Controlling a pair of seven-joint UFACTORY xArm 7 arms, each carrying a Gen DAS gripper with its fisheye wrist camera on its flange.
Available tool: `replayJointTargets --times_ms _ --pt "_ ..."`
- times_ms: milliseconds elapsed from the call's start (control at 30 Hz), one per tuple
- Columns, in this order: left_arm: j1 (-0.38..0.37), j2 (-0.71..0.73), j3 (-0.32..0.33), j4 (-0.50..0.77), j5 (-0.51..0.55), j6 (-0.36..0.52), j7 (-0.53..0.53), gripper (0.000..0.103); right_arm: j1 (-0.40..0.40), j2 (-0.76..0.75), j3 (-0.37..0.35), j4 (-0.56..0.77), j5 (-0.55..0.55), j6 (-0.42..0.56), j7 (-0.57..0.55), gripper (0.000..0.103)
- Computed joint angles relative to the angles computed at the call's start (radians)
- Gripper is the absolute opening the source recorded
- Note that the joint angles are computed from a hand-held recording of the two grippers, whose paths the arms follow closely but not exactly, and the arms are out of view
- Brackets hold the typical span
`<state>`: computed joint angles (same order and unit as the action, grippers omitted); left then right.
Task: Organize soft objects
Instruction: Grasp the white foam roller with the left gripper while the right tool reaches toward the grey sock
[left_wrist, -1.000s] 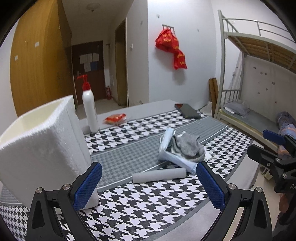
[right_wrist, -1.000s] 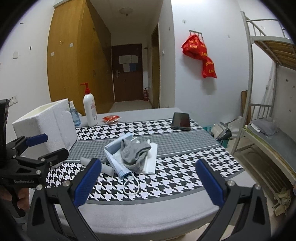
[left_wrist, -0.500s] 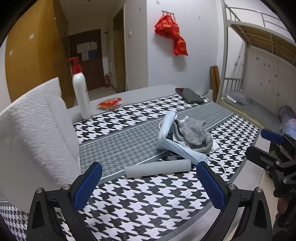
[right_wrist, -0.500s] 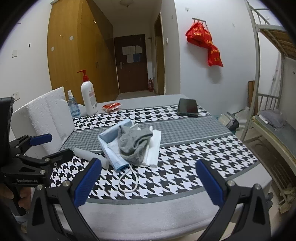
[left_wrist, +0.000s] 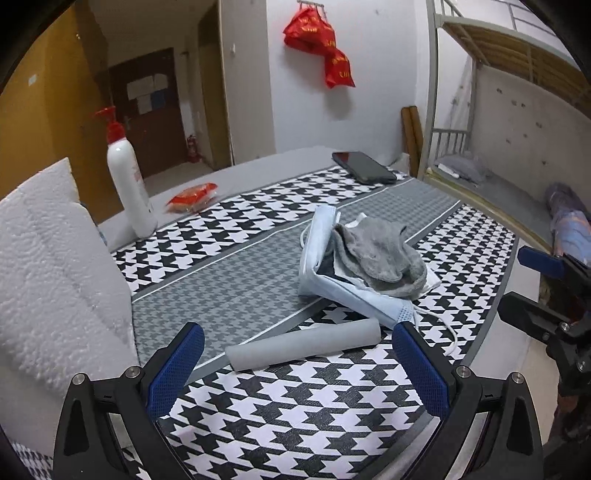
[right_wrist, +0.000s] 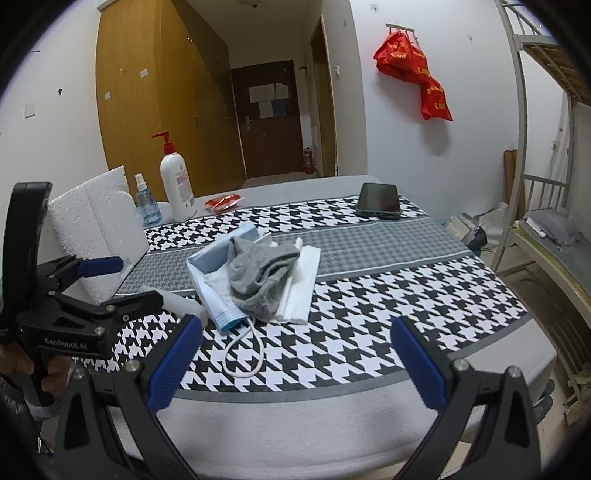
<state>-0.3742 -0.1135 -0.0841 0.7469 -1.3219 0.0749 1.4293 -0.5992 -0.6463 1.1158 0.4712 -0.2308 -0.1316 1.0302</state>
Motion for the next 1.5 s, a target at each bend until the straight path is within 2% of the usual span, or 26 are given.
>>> replayJointTargets --times_ms 167,300,467,567,633,700,800,900,1000,1167,1267,1333,1400,1500 --pt "0.004 0.029 -0.010 0.002 0.108 -0.010 -0.070 0.101 -0.031 0.041 0.015 0.008 -0.006 -0.018 -0.019 0.103" --pt "0.028 0.048 -0.003 0.012 0.228 0.050 -0.133 0.094 -0.055 0.085 0.025 0.021 -0.008 -0.034 -0.051 0.103" --pt "0.071 0.079 0.000 0.042 0.326 0.134 -0.169 0.085 -0.068 0.150 0.029 0.049 -0.024 -0.003 -0.114 0.103" --pt "0.090 0.094 -0.011 0.051 0.350 0.149 -0.144 0.084 -0.076 0.185 0.029 0.061 -0.035 0.004 -0.144 0.103" --pt "0.093 0.107 -0.024 0.052 0.350 0.115 -0.107 0.079 -0.082 0.213 0.031 0.074 -0.045 0.015 -0.167 0.103" --pt "0.105 0.113 -0.028 0.058 0.361 0.138 -0.097 0.079 -0.084 0.235 0.030 0.084 -0.056 0.023 -0.188 0.103" --pt "0.111 0.109 -0.036 0.058 0.327 0.135 -0.046 0.079 -0.083 0.267 0.025 0.094 -0.067 0.027 -0.213 0.103" --pt "0.118 0.114 -0.036 0.064 0.345 0.150 -0.064 0.079 -0.095 0.295 0.034 0.103 -0.077 0.025 -0.238 0.103" --pt "0.135 0.138 -0.031 0.095 0.386 0.201 -0.114 0.079 -0.110 0.320 0.048 0.108 -0.078 0.018 -0.261 0.103" --pt "0.176 0.164 -0.030 0.150 0.434 0.326 -0.171 0.067 -0.086 0.384 0.022 0.111 -0.064 -0.002 -0.322 0.103" --pt "0.186 0.144 -0.035 0.137 0.436 0.369 -0.149 0.046 -0.068 0.407 0.006 0.117 -0.046 0.005 -0.358 0.103" --pt "0.189 0.130 -0.030 0.132 0.429 0.413 -0.137 0.023 -0.060 0.407 -0.001 0.120 -0.042 0.010 -0.373 0.103" --pt "0.189 0.121 -0.024 0.127 0.421 0.427 -0.137 0.014 -0.056 0.410 -0.008 0.126 -0.042 0.017 -0.382 0.103" --pt "0.210 0.126 0.001 0.158 0.421 0.545 -0.167 0.010 -0.069 0.420 -0.001 0.138 -0.050 0.017 -0.388 0.103"
